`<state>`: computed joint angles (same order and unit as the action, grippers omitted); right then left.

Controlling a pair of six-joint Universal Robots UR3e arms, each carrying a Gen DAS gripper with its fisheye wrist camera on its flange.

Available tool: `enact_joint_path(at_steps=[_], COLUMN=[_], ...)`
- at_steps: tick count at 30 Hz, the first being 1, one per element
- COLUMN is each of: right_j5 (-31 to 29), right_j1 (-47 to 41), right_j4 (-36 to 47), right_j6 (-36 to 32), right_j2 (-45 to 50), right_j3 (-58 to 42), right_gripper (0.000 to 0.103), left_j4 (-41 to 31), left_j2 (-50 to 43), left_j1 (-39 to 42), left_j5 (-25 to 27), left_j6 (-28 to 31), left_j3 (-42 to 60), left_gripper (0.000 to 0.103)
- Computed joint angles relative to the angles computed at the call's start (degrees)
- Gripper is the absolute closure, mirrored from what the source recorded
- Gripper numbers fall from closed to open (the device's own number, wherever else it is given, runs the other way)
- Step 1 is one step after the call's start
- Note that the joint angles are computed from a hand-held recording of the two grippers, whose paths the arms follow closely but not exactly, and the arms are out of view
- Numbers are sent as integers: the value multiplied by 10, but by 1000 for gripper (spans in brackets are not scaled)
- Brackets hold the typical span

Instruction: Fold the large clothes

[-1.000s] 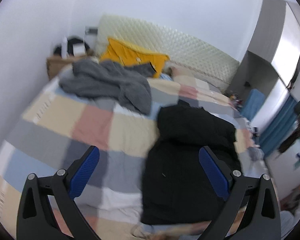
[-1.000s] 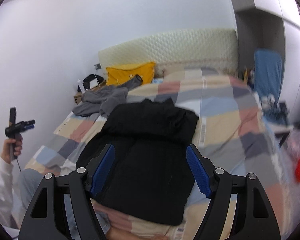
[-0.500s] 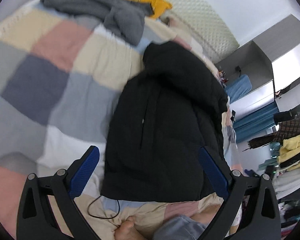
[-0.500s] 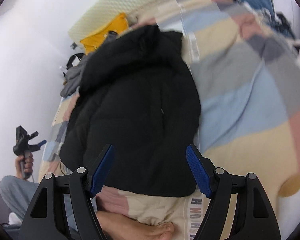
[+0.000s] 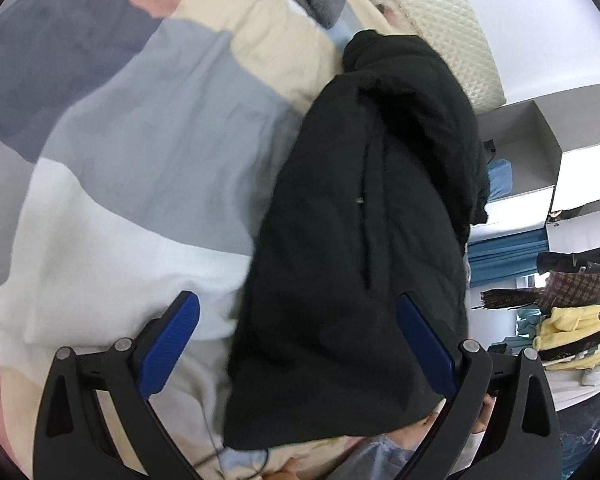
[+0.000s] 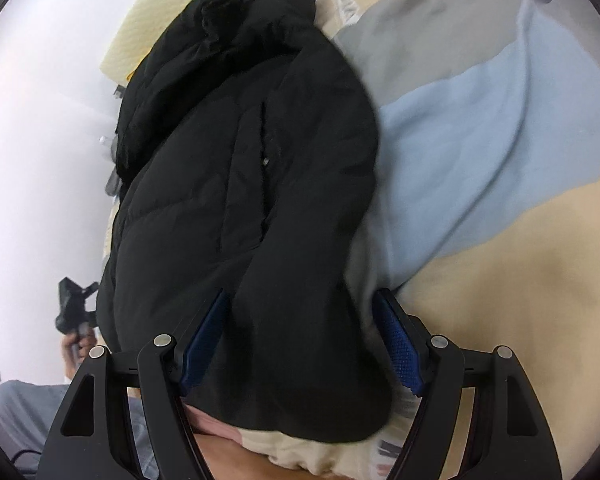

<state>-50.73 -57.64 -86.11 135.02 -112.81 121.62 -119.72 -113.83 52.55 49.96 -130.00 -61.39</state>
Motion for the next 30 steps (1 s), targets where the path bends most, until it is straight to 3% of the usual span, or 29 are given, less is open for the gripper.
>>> enact_joint_path(at_steps=[8,11,16,17,20,22,24,25,26,27,30], right_j5=[-15,-10,-1,-7,-3,-1,7,10,8,6,14], right_j1=[32,22,25,26,24,29,15,14,17,18,-2], right_j4=[-69,-41,28,28,25,32,79,89,85,82,117], right_j6=[45,34,-63,-71,-58,-56,-83,-83,-72,-64,-70], right_j2=[16,13,-8,-10,-9,-18,-47,-56,-66,-74,-87], right_j3=[22,12,-7,-4,7,2,-10,-18,-26,-31,-66], right_gripper=[20,18,18,18,18,18,29,32,41,57,81], left_j4=[34,-40,-215,-218,-155,-128,-157,-179,-194,-199,-247], left_j2=[-4,-10,-17,-19,-28,-8,4,9,19,28,35], left_j1=[-21,-16,1,-1,-20,-25,-23,-21,-15,-13,-7], left_j5=[26,23,16,20,43,43,33,23,11,0,-28], left_j6=[9,64,199,208,125,117,137,149,156,154,145], left_j3=[-28,2,65,67,32,-1,3,10,11,9,49], left_gripper=[6,6,7,7,7,7,7,12,20,38,67])
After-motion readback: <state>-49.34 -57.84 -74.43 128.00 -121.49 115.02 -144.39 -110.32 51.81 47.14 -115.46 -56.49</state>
